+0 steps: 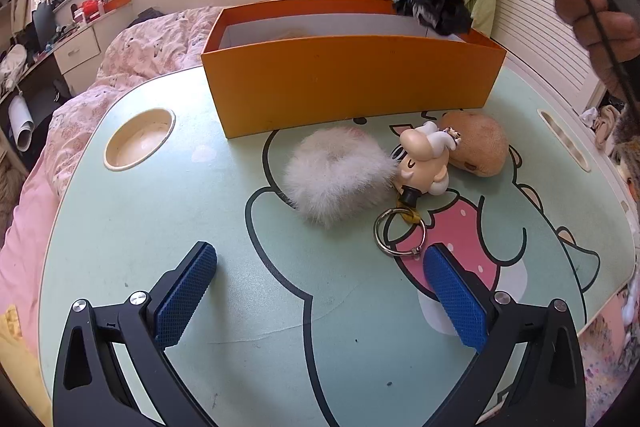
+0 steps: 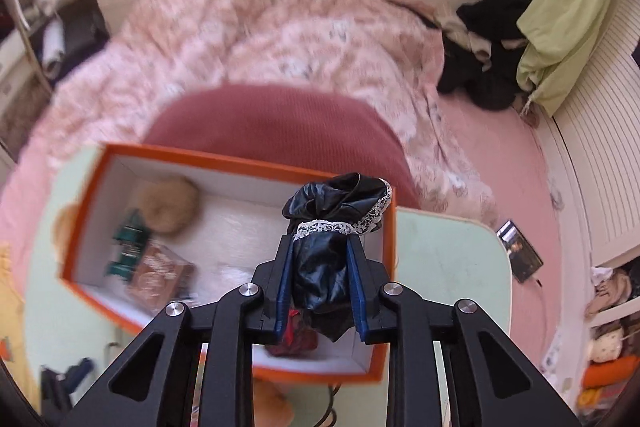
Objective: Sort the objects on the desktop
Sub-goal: 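Reach into the orange box and grasp the black cloth bag with the right gripper, then carry the black cloth bag out and set it beside the plush ball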
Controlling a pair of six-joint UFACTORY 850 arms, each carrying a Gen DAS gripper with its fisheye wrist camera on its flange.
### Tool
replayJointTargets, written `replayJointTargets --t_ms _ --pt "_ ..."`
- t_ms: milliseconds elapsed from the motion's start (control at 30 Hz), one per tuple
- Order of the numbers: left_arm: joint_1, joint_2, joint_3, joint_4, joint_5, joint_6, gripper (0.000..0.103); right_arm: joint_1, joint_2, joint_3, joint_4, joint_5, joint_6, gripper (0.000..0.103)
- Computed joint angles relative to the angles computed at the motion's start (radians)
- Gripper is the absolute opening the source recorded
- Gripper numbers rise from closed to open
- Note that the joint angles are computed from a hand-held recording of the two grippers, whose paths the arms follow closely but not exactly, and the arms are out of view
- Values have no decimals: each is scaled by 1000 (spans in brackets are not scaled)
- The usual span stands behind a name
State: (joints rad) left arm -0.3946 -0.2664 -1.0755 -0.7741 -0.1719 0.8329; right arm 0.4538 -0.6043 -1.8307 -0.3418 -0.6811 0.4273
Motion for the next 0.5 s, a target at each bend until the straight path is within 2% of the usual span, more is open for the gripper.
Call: replayJointTargets --t_ms 100,200,300,400,500 --pt "1 0 0 -8 -2 10 103 9 140 163 25 120 -1 24" --pt "1 0 0 -12 -3 16 103 14 252 326 34 199 14 27" --pt "1 -1 -1 -3 -3 9 103 4 307 449 108 265 -50 31" --pt "1 -1 -2 -5 -4 13 103 9 311 510 -7 293 59 34" --pt "2 -2 -2 -16 -6 26 103 -14 321 554 127 354 -48 71"
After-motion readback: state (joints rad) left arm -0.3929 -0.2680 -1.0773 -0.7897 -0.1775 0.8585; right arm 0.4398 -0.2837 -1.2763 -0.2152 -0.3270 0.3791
